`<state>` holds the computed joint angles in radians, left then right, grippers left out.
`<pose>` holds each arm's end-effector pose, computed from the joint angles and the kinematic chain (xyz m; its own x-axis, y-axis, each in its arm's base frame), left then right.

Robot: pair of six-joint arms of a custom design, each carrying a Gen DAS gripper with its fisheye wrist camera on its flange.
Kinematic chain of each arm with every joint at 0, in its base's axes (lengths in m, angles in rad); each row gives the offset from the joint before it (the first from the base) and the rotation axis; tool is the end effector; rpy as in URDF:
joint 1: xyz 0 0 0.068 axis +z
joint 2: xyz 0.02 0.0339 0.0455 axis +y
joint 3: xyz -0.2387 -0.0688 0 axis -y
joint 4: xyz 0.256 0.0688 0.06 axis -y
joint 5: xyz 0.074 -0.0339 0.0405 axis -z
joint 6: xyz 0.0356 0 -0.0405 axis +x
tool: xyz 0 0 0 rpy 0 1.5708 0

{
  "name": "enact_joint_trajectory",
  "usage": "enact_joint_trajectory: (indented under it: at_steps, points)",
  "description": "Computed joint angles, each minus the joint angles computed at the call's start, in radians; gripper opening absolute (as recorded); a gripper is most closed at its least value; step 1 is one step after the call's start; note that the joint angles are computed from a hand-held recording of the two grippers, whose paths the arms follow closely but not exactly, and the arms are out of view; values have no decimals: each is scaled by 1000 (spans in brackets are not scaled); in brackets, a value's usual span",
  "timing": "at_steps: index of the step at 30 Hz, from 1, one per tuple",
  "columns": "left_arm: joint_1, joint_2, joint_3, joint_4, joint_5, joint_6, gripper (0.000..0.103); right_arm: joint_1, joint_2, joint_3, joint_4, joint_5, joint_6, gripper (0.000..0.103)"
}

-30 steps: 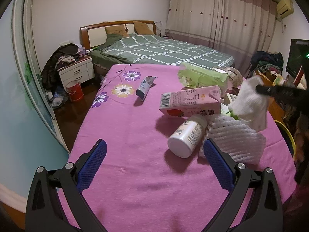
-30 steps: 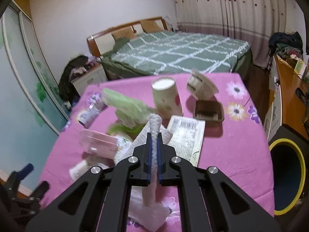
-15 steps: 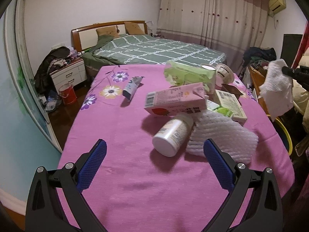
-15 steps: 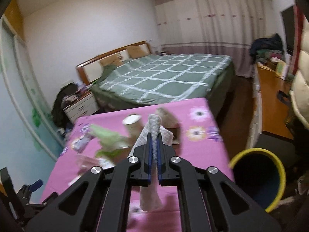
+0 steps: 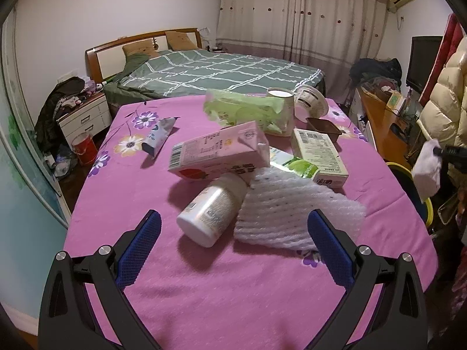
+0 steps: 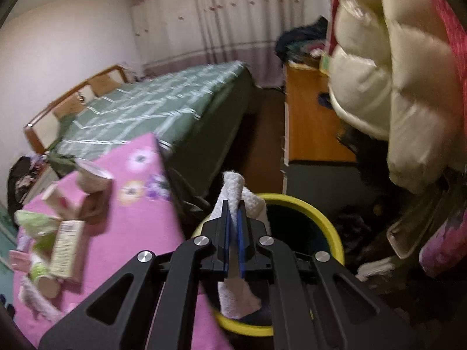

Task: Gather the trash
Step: 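Carry the tissue to the yellow bin and open the right gripper, then grasp the cream cardboard box with the left gripper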

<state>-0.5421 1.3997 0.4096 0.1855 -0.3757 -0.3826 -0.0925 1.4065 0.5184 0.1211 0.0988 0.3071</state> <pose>0.2160 -0.1148 0.0904 -0.6704 -0.0016 -0.7420 0.0126 0.9998 -0.0136 0.2663 -0.0282 0.1123 -0.6095 0.3587 -0.7070 0.3639 0.9189 0.1524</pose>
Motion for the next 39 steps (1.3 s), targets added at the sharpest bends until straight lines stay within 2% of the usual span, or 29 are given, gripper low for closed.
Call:
enact_joint_trajectory:
  at_steps: [2,3,4,6,12,18,25,31,33,39]
  points:
    - [-7,32,30,-8,1,-2,99,-19,69,17,27,5,-7,7]
    - [-10,46,41,-9,2,-2,99,-25,95,24,37,10,-11,14]
    - [-12,58,53,-12,5,0,99,-24,119,29,47,19,-5,27]
    - [-27,84,83,-22,4,6,99,-27,140,24,76,24,-2,37]
    - [-76,184,205,-42,23,34,99,-36,148,22,91,25,-1,37]
    - [-112,368,440,-101,15,57,99,-38,128,8,94,25,8,38]
    - [-96,648,802,-263,83,31,99,-73,91,-23,104,-15,6,43]
    - [-73,852,1076,-411,70,16,99,-91,112,-18,113,-54,4,44]
    - [-55,923,1177,-480,100,2,99,-90,124,-12,117,-62,4,44]
    - [-34,1069,1376,-603,119,-12,99,-94,150,-3,131,-83,8,44]
